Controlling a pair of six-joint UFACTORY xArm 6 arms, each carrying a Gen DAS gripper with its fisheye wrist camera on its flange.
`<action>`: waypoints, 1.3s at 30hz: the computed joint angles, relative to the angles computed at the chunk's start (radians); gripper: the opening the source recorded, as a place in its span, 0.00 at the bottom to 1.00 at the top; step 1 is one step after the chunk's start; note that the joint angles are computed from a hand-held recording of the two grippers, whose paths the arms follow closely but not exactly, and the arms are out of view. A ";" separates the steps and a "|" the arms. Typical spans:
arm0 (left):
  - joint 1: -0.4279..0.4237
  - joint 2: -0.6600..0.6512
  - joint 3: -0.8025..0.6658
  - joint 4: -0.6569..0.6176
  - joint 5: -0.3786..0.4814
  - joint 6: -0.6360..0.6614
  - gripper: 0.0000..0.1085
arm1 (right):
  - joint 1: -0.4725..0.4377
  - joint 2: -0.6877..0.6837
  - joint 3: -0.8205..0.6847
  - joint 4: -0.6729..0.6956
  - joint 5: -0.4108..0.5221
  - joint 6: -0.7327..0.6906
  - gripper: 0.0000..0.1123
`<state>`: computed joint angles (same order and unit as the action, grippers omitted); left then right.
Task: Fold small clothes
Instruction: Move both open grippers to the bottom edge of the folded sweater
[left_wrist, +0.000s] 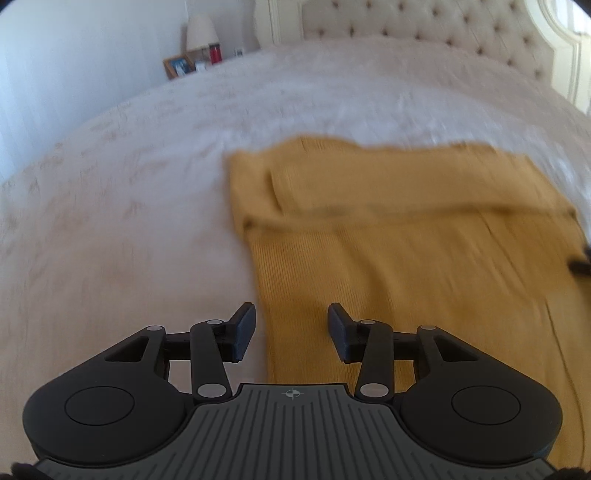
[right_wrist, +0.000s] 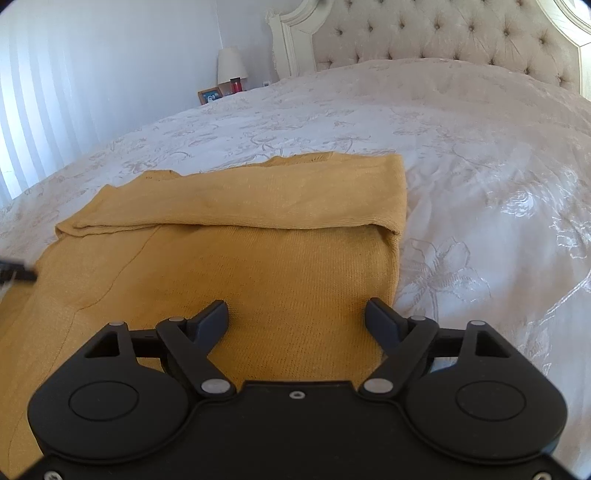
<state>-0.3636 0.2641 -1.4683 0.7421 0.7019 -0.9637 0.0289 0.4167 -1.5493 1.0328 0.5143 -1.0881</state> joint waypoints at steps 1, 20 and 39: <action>-0.006 -0.018 0.028 -0.004 -0.002 -0.013 0.39 | 0.000 0.000 0.000 0.000 -0.001 0.000 0.73; -0.084 -0.262 0.333 -0.039 0.008 -0.092 0.54 | -0.036 -0.152 0.137 -0.390 0.071 0.281 0.80; -0.159 -0.446 0.510 -0.163 0.029 -0.040 0.59 | -0.143 -0.490 0.399 -0.540 0.428 0.412 0.88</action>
